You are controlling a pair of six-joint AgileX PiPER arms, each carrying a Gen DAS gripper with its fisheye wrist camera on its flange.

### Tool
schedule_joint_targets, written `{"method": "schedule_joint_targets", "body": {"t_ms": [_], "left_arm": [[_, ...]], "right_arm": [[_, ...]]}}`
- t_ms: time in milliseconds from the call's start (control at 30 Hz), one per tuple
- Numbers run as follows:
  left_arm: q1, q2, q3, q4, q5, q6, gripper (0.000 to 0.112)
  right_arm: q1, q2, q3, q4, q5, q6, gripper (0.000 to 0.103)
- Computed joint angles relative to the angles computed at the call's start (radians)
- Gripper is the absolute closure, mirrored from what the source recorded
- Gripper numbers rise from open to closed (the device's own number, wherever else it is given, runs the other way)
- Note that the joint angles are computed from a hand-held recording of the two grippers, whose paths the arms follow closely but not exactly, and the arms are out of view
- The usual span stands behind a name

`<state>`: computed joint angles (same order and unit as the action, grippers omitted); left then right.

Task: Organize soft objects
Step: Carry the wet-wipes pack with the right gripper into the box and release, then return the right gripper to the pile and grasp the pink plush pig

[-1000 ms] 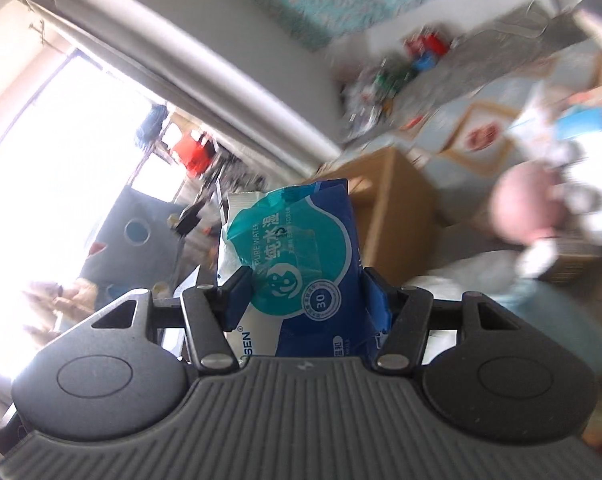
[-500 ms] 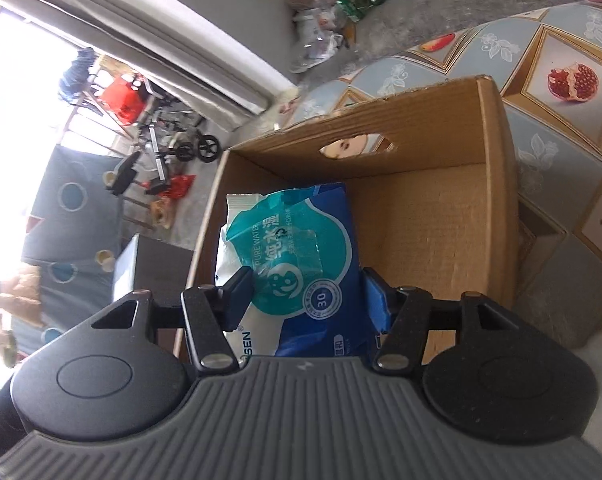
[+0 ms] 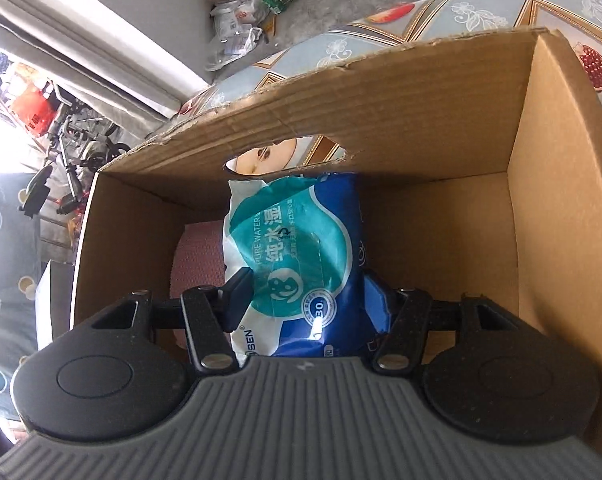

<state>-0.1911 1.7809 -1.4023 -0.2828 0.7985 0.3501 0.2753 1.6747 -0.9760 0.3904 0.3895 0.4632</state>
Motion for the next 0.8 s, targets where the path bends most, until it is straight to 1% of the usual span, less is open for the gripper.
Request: {"method": "schedule_joint_targets", "body": {"t_ms": [67, 133, 233, 333, 433, 467, 500, 567, 633, 700, 767, 800], "left_arm": [[-0.011, -0.010, 0.001, 0.035, 0.002, -0.026, 0.072], [-0.029, -0.028, 0.019, 0.076, -0.017, -0.042, 0.072], [-0.045, -0.069, 0.062, 0.113, -0.050, -0.062, 0.070], [-0.029, -0.099, 0.076, 0.100, -0.056, -0.069, 0.069], [-0.016, -0.125, 0.070, 0.095, -0.044, -0.092, 0.069], [-0.013, -0.141, 0.072, 0.094, -0.038, -0.098, 0.068], [-0.009, -0.156, 0.072, 0.090, -0.028, -0.101, 0.067], [0.001, -0.204, 0.083, 0.072, -0.011, -0.094, 0.062], [0.010, -0.257, 0.094, 0.050, 0.000, -0.080, 0.059], [0.017, -0.327, 0.123, 0.024, 0.012, -0.061, 0.055], [0.025, -0.400, 0.149, -0.015, 0.034, -0.039, 0.051], [0.024, -0.442, 0.165, -0.038, 0.047, -0.026, 0.050]], "right_arm": [[0.014, 0.004, -0.016, -0.057, 0.020, 0.087, 0.046], [0.026, 0.007, -0.038, -0.100, 0.048, 0.147, 0.043], [0.047, -0.005, -0.054, -0.157, 0.079, 0.228, 0.042], [0.062, -0.051, -0.025, -0.189, 0.056, 0.265, 0.042], [0.050, -0.107, 0.005, -0.111, 0.031, 0.193, 0.042], [0.031, -0.136, 0.025, -0.059, 0.028, 0.133, 0.042], [0.025, -0.162, 0.032, -0.038, 0.033, 0.107, 0.042], [0.008, -0.228, 0.051, 0.011, 0.057, 0.039, 0.041], [-0.029, -0.323, 0.086, 0.103, 0.106, -0.083, 0.037], [-0.087, -0.426, 0.106, 0.167, 0.197, -0.195, 0.034], [-0.145, -0.551, 0.132, 0.195, 0.307, -0.267, 0.031], [-0.185, -0.618, 0.135, 0.199, 0.383, -0.295, 0.030]]}}
